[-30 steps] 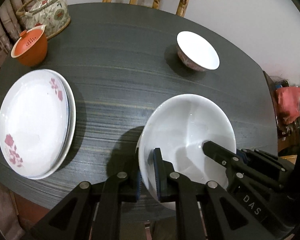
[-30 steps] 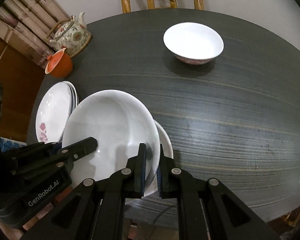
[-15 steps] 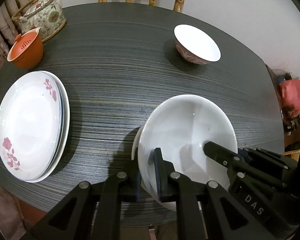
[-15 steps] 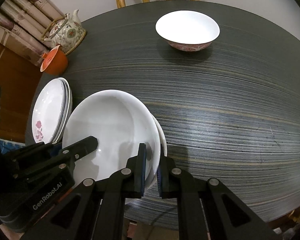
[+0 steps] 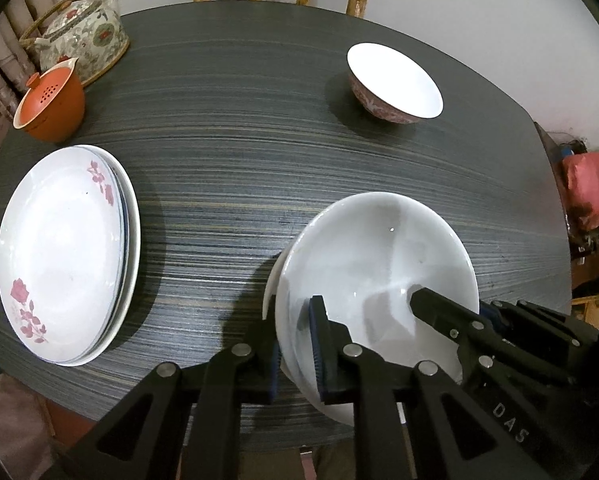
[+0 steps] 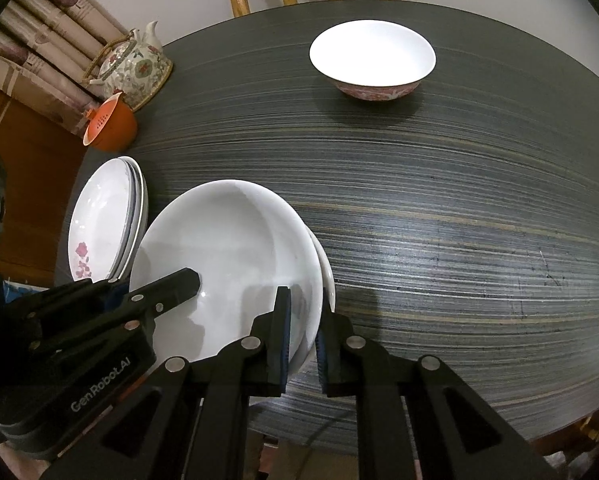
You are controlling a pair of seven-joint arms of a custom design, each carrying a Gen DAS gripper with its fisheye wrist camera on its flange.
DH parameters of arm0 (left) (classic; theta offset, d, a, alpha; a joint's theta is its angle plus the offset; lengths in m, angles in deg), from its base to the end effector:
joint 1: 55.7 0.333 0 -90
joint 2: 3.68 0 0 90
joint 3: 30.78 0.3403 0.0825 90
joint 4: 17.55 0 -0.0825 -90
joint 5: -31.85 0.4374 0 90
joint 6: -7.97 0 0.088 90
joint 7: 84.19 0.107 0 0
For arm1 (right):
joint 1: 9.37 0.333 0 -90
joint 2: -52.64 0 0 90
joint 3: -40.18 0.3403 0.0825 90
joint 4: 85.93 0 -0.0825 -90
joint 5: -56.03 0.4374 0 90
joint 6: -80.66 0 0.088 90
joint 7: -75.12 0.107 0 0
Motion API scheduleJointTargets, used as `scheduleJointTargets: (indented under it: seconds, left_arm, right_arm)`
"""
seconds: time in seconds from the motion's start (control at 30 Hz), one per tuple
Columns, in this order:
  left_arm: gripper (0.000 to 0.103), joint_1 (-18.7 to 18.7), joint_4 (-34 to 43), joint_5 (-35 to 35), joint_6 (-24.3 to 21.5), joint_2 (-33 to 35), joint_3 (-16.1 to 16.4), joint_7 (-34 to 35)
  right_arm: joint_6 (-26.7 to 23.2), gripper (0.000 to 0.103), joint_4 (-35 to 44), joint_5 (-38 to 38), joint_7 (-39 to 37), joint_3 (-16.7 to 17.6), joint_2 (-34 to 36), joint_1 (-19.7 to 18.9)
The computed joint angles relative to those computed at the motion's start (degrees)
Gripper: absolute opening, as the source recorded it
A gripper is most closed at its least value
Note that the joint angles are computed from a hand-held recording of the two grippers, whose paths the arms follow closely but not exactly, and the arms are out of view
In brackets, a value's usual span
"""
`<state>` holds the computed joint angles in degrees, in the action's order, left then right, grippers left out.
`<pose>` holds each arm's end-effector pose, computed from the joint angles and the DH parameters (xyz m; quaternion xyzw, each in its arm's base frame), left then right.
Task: Organize plates and bowls
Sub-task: 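Lower the held bowl into the first white bowl with both grippers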
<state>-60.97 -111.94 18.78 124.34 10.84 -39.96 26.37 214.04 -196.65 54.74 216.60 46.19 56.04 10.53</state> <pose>0.6837 -0.1794 0.4874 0.4986 -0.8553 0.1366 0.0346 0.5887 0.2843 0.4926 -0.5303 0.8311 -0.0247 0.1657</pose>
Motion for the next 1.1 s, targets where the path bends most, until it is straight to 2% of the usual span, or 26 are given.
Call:
scheduleJointTargets:
  seconds: [0.3, 0.5, 0.73, 1.0, 1.1]
  left_arm:
    - [0.016, -0.91, -0.36, 2.71, 0.20, -0.46, 0.10, -1.31]
    - [0.016, -1.75, -2.02, 5.31, 2.19, -1.48, 0.04, -1.73]
    - [0.016, -1.99, -3.91, 6.11, 4.37, -2.49, -0.03, -1.92]
    - [0.016, -0.72, -3.15, 2.05, 3.43, -2.09, -0.01, -1.51]
    - [0.016, -0.83, -4.18, 3.09, 5.70, -2.97, 0.09, -0.67]
  right_arm:
    - [-1.49, 0.013, 1.04, -1.25, 0.18, 0.09, 0.32, 0.22]
    - [-3.73, 0.013, 2.23, -4.42, 0.91, 0.22, 0.74, 0.76]
    - [-1.34, 0.014, 0.33, -3.91, 1.22, 0.01, -0.04, 0.45]
    - [0.34, 0.014, -1.39, -3.22, 1.43, -0.09, -1.18, 0.16]
    - [0.46, 0.014, -1.67, -3.23, 1.31, -0.08, -1.38, 0.07]
